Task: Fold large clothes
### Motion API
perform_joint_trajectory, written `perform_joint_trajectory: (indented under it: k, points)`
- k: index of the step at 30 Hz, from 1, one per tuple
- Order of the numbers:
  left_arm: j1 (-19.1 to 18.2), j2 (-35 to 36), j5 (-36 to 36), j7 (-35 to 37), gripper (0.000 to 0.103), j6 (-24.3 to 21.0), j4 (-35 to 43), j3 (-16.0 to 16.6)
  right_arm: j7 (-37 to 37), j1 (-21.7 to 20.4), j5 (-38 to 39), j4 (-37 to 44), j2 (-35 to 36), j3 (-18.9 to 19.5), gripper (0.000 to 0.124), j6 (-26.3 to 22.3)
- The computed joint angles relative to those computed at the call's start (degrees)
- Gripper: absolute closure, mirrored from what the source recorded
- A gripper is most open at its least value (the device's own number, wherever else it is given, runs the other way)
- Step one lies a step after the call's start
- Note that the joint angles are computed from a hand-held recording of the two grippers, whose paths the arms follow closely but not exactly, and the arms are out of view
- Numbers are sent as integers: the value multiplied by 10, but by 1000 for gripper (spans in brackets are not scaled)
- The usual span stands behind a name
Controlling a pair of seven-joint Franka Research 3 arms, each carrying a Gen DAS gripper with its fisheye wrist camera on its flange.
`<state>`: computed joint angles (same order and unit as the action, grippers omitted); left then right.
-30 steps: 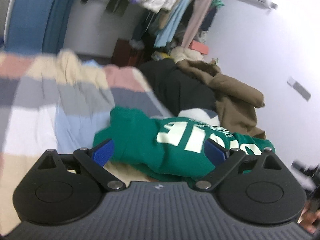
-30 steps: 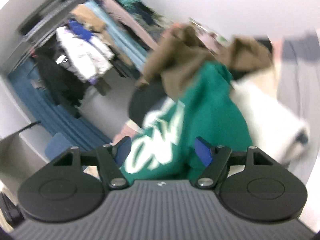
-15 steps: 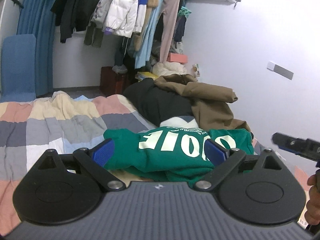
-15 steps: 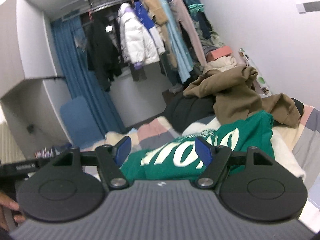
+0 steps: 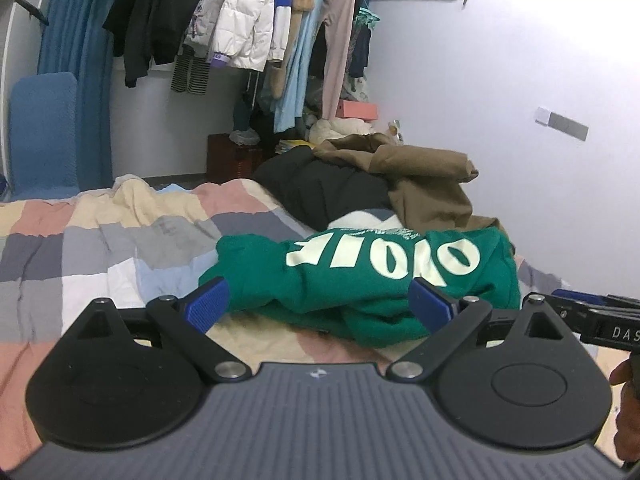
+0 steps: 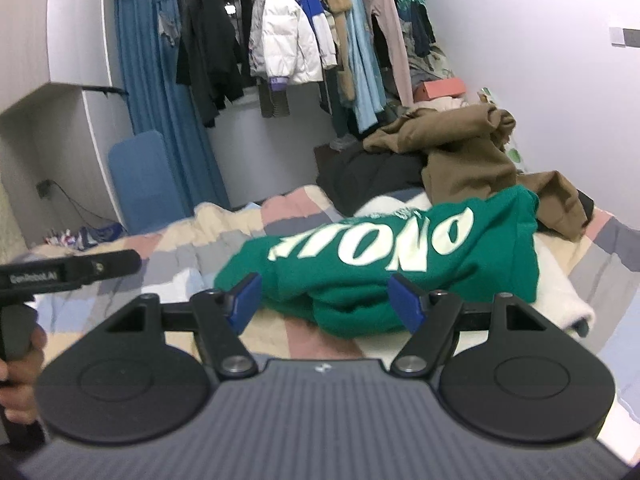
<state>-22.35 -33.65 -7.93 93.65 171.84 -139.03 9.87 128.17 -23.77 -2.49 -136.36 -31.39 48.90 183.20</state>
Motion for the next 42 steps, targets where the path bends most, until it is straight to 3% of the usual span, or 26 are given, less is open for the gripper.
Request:
perform_joint_trajectory:
  k: [11,13,17,20,42]
  points:
    - [18,7,15,-2,2,-11,-6,-18,37,-46,-28,7,-20,39,52,-29]
    - [31,10,21,-7,1,-9,-6,-27,42,-52,-35,8,-24,43,43,-30]
    - [44,11,29,-19,1,-8,-6,-37,48,-61,-43,10,-34,48,41,-31]
    - [48,11,34,-26,0,-8,-6,-39,51,-63,-48,11,-38,49,21,-37]
    - [72,3,67,-61,0,-21,-5,-57,91,-35,-90,14,-36,26,21,-66]
